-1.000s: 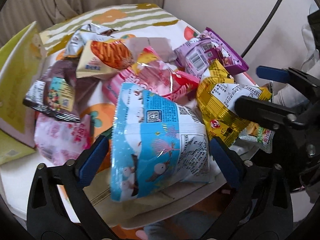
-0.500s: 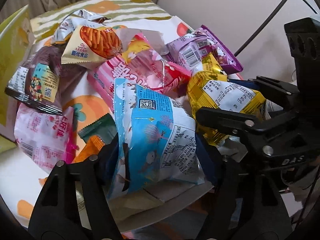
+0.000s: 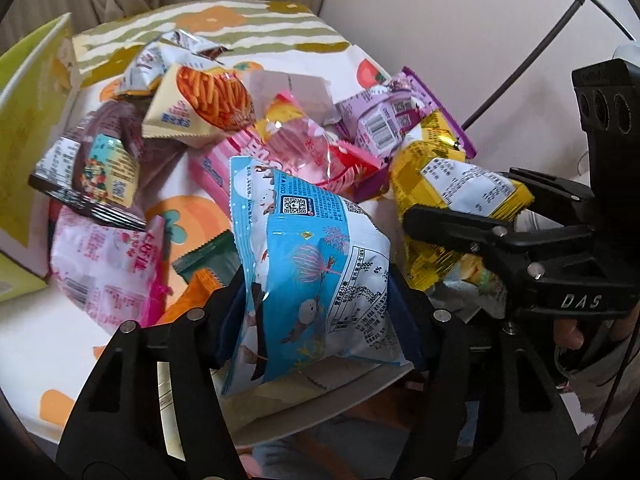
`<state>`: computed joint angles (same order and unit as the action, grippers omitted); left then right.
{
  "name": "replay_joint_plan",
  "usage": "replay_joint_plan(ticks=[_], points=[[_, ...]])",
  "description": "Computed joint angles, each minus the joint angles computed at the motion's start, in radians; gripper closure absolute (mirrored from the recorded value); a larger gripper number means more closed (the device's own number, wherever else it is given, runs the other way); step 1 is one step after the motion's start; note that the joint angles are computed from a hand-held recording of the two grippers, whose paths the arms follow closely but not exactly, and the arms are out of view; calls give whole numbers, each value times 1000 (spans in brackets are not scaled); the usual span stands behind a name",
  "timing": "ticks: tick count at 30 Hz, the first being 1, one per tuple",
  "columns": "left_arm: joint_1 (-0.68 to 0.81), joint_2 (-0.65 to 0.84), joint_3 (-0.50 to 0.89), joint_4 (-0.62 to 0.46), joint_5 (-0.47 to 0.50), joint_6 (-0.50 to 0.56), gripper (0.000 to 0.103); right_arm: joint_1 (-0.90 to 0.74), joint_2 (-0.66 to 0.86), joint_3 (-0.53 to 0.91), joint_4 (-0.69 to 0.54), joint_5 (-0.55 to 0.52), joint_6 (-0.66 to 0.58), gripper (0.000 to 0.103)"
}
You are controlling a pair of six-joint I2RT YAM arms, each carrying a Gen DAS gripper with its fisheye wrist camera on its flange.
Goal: Organize snacks
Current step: 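Carry both bags over the green box and open both tools to drop them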
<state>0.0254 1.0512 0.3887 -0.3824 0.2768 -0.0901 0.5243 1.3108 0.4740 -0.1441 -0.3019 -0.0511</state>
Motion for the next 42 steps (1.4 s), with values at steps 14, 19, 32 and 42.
replay_joint_plan(ticks=[14, 19, 32, 42], points=[[149, -276, 217, -375, -8, 23, 43, -10, -228, 159, -265, -31, 10, 48], [366, -225, 352, -438, 84, 139, 43, 70, -203, 300, -310, 29, 17, 48], [935, 385, 887, -496, 313, 514, 43, 388, 291, 805, -258, 196, 173, 48], [1016, 1007, 1528, -641, 277, 655, 43, 513, 821, 1443, -397, 275, 302, 48]])
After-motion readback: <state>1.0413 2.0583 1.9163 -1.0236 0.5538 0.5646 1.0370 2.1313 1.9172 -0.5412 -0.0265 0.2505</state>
